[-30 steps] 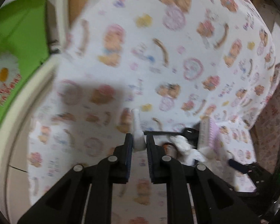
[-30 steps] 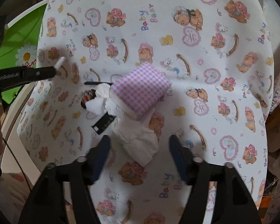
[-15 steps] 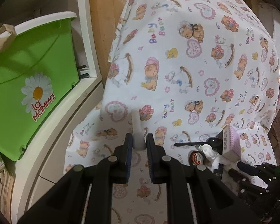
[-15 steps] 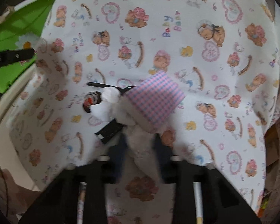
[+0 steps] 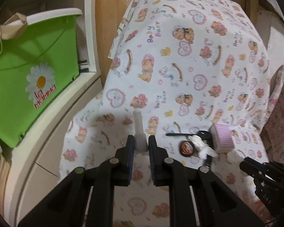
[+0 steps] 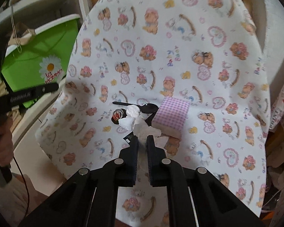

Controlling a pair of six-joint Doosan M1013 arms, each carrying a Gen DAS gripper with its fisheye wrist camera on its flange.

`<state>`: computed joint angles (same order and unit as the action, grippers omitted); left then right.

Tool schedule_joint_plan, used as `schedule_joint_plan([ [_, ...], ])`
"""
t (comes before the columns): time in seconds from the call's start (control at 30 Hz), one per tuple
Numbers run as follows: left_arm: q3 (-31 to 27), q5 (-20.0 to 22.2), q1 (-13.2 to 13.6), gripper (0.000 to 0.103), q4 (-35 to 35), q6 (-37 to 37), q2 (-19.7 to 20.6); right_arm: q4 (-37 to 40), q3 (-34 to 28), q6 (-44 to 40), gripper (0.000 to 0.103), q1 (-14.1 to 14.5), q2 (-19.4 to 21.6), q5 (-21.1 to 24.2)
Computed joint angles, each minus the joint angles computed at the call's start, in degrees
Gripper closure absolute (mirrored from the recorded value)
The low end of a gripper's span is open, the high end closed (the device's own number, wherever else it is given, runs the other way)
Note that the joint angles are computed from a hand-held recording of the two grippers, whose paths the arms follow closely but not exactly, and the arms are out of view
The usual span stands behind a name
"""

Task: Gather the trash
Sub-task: 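Carry the tissue and stick over the pink basket and open both tools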

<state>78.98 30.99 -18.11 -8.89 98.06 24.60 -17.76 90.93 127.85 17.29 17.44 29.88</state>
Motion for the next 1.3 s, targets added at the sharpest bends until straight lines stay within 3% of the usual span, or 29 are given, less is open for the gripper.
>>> schedule_joint_plan([
  [0.13,1.9,1.64,0.66,0.09,-7.72,5.27,-1.54,6.22,1.78,-1.78,0.093,-1.0,-1.98,-2.35],
  [0.23,6.21,-2.61,-0.31,0.09,-0.54,-2.05,-4.29,15.79,3.29,-7.23,0.093,-2.12,-3.62,-5.03],
  [0.3,8.6,-3.27,-0.25,0.09,-2.19,-1.0,-5.74,17.69,4.25,-8.47,0.093,-2.02,-4.75,-6.56],
  [0.47,13.61,-3.55,0.55,0.09,-11.51,7.78,-9.3,17.62,6.47,-8.16,0.093,-0.38,-7.16,-9.33],
  [0.6,15.05,-1.95,1.28,0.09,-16.46,12.23,-10.47,8.43,8.7,-0.78,0.093,2.83,-9.15,-10.05],
  [0.8,17.35,4.43,2.29,0.09,-19.84,12.56,-10.72,7.49,11.05,4.13,0.092,5.25,-10.74,-9.6],
  [0.93,16.16,8.15,2.31,0.09,-21.65,15.25,-9.3,12.19,11.11,-0.51,0.092,5.76,-10.01,-7.54],
  [1.03,14.75,15.57,3.39,0.09,-26.22,17.51,-7.58,14.08,10.69,-2.69,0.092,5.64,-8.78,-5.76],
  [1.13,14.52,18.06,2.93,0.09,-23.66,16.61,-7.04,23.33,10.66,-10.89,0.092,4.61,-7.66,-4.22],
  [1.3,13.61,22.19,2.25,0.09,-19.72,14.73,-5.45,26.29,10.34,-14.07,0.092,4.43,-5.74,-0.88],
])
